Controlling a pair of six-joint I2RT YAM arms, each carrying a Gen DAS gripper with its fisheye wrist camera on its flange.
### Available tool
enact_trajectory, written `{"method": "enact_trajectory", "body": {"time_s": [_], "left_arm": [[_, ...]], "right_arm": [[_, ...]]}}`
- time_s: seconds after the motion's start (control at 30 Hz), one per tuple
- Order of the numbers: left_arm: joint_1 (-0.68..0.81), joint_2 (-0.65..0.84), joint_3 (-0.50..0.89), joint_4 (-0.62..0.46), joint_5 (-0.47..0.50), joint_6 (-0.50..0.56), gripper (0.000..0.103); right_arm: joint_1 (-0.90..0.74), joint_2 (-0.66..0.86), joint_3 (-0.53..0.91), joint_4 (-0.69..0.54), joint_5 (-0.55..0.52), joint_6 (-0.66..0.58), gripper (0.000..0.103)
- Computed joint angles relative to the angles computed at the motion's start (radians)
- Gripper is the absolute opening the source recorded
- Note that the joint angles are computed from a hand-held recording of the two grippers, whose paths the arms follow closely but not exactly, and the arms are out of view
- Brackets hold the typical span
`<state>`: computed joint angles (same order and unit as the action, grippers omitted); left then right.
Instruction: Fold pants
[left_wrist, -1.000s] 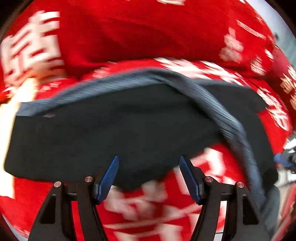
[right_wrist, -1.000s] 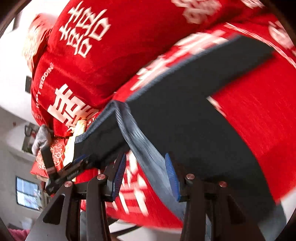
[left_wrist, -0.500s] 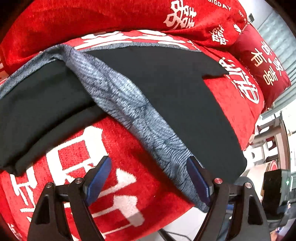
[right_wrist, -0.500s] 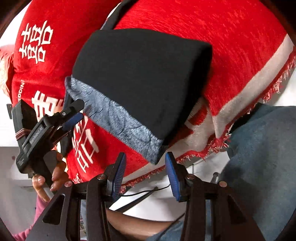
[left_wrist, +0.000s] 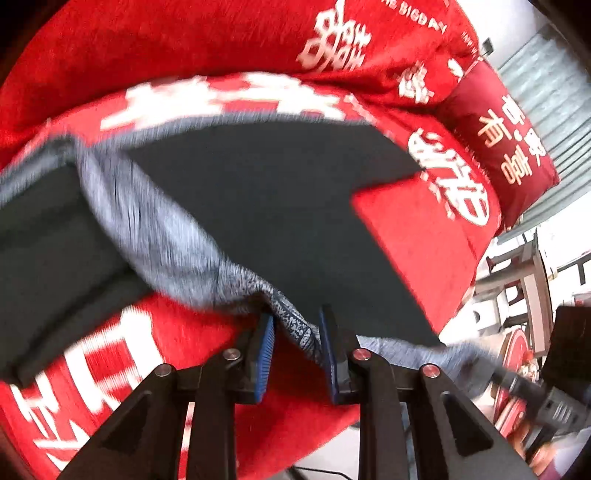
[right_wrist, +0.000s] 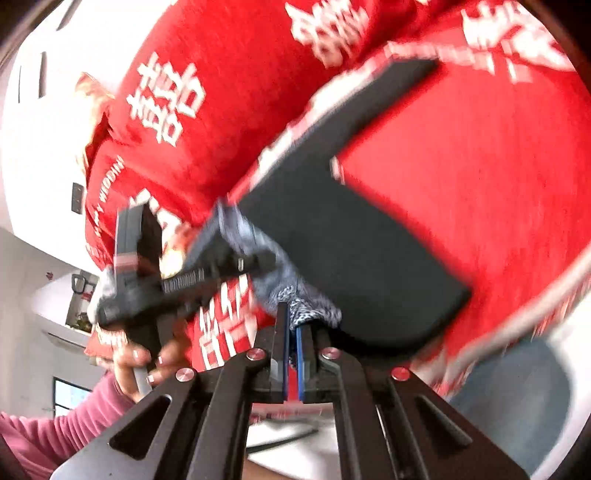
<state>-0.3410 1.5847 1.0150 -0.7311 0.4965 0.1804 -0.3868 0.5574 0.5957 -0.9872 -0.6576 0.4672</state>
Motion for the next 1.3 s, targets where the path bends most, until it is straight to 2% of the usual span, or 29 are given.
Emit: {"method": "enact_trajectory", "body": {"time_s": [0.07, 0.13, 0.27, 0.4, 0.47, 0.5, 0.53, 0.6, 0.67, 0.7, 0.77, 0.8, 0.87, 0.9, 0.93, 1.03, 1.1, 1.17, 1.23, 1.3], "left_arm": [[-0.021, 0.035, 0.079, -0.003, 0.001, -0.028, 0.025], [-0.054, 0.09, 0.182, 0.007, -0.023, -0.073, 0.025], [-0.08, 0.224, 0.379, 0.029, -0.1, -0.122, 0.025], [-0.086, 0.349, 0.542, 0.034, -0.196, -0.14, 0.026], [-0.078, 0.382, 0.581, 0.035, -0.231, -0.134, 0.026], [-0.074, 0.391, 0.588, 0.038, -0.247, -0.129, 0.034], [-0.066, 0.397, 0.586, 0.044, -0.263, -0.121, 0.058], [-0.043, 0.368, 0.519, 0.125, -0.304, -0.119, 0.079], [-0.018, 0.345, 0.474, 0.159, -0.307, -0.088, 0.079], [-0.009, 0.344, 0.47, 0.154, -0.307, -0.079, 0.079], [0.02, 0.334, 0.451, 0.156, -0.315, -0.065, 0.079], [0.026, 0.329, 0.442, 0.161, -0.319, -0.059, 0.079], [0.053, 0.309, 0.408, 0.186, -0.341, -0.034, 0.079], [0.062, 0.304, 0.395, 0.194, -0.354, -0.026, 0.079], [0.078, 0.298, 0.378, 0.202, -0.366, -0.015, 0.079], [0.13, 0.289, 0.334, 0.199, -0.408, 0.011, 0.079], [0.174, 0.283, 0.303, 0.194, -0.426, 0.015, 0.079], [0.221, 0.283, 0.281, 0.179, -0.432, 0.015, 0.079], [0.256, 0.271, 0.241, 0.19, -0.44, 0.016, 0.079], [0.287, 0.257, 0.198, 0.211, -0.449, 0.021, 0.079]], "right_arm": [[-0.164, 0.167, 0.101, 0.007, -0.064, -0.175, 0.003], [-0.218, 0.296, 0.183, 0.058, -0.068, -0.239, 0.003], [-0.279, 0.647, 0.41, 0.201, -0.066, -0.298, 0.003], [-0.282, 0.922, 0.632, 0.243, -0.035, -0.324, 0.003], [-0.265, 1.058, 0.727, 0.256, 0.01, -0.342, 0.003], [-0.259, 1.115, 0.765, 0.257, 0.022, -0.348, 0.004], [-0.254, 1.166, 0.785, 0.269, 0.035, -0.344, 0.006], [-0.247, 1.266, 0.828, 0.277, 0.035, -0.327, 0.008], [-0.234, 1.345, 0.87, 0.275, 0.079, -0.316, 0.017], [-0.23, 1.365, 0.881, 0.277, 0.094, -0.314, 0.021], [-0.227, 1.366, 0.867, 0.319, 0.128, -0.303, 0.04], [-0.232, 1.337, 0.833, 0.362, 0.135, -0.29, 0.045], [-0.25, 1.255, 0.742, 0.457, 0.139, -0.263, 0.075], [-0.263, 1.216, 0.702, 0.495, 0.138, -0.254, 0.078], [-0.285, 1.162, 0.647, 0.525, 0.13, -0.249, 0.078], [-0.343, 1.086, 0.571, 0.505, 0.095, -0.241, 0.078], [-0.389, 1.062, 0.515, 0.469, 0.037, -0.25, 0.071], [-0.418, 1.086, 0.485, 0.414, -0.021, -0.274, 0.051], [-0.43, 1.119, 0.456, 0.413, -0.063, -0.258, 0.045], [-0.423, 1.157, 0.435, 0.435, -0.079, -0.234, 0.044]]}}
